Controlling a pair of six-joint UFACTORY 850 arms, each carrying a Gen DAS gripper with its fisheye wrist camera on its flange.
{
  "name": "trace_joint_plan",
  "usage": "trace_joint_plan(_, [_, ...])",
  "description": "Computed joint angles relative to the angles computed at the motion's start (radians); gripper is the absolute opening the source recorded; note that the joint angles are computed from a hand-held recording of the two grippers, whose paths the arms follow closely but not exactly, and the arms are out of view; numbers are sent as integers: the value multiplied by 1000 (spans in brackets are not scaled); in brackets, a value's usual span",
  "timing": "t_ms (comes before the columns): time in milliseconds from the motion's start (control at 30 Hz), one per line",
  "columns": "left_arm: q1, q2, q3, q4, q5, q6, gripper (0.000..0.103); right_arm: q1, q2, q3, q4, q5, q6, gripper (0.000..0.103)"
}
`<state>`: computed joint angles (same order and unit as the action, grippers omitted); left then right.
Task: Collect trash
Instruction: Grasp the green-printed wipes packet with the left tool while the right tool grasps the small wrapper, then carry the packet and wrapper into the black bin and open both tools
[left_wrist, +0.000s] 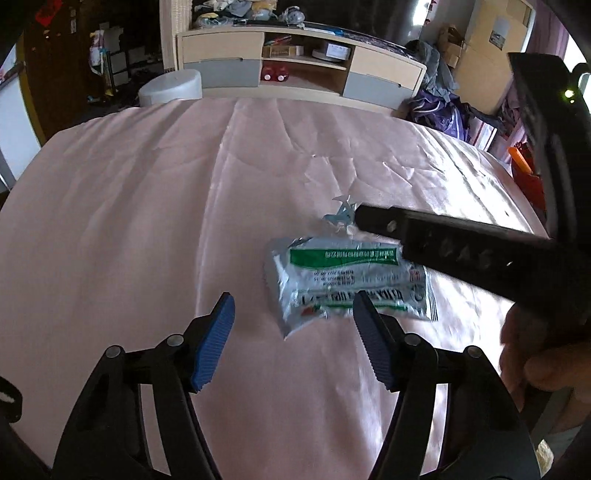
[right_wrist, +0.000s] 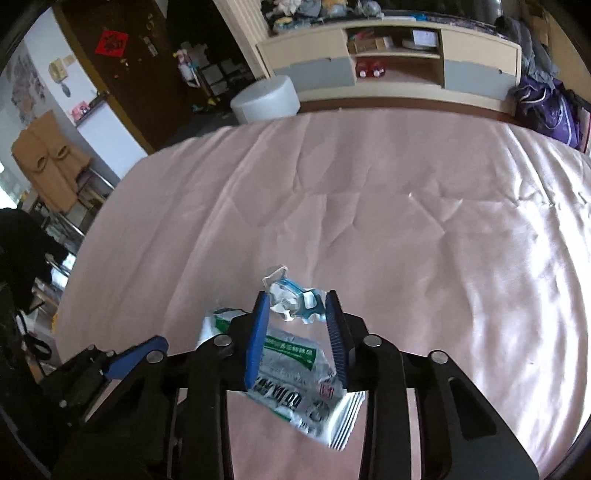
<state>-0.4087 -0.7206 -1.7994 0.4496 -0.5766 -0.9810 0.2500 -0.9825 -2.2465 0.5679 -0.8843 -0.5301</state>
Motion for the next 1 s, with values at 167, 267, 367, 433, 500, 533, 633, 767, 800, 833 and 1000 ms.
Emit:
trace_joint_plan(167, [14,-40,-49,-59,-10,60,42,-3,-14,-13,-38,7,25,11])
trace_joint_plan(267, [7,-53,-58,-29,-14,47,39,-12,-29,-38,-73,15,52,8])
trace_joint_plan(367, [1,-65,-78,-9,-34,54,28,-25,-17,-18,-79,31,51,6])
trace_joint_plan(433, [-4,-65,-78,-5,-39,62,21,-32,9,23,-81,56,37,5])
trace_joint_plan(500, [-11,-65,-79,-1,-44,81,17,-43,53,90,-65,84,3,5])
trace_joint_plan(533, [-14,-69,-87,1,-52,89,16,-47,64,109,-60,94,-9,5])
trace_joint_plan(633, [-25,-55,-68,6,-55,104,3,-60,124,198,-46,132,-52,5])
trace_joint_plan(767, [-42,-7,-1,14,-39,97,2,-80,208,320,-4,159,-123,5])
trace_joint_plan(800, [-46,5,15,17,-35,90,1,-85,238,362,7,172,-147,5])
trace_joint_plan(833, [-52,27,44,28,-28,70,1,-90,257,390,18,178,-166,5])
trace_joint_plan(1000, [-92,128,170,120,-6,-45,1,-108,383,555,89,231,-282,5])
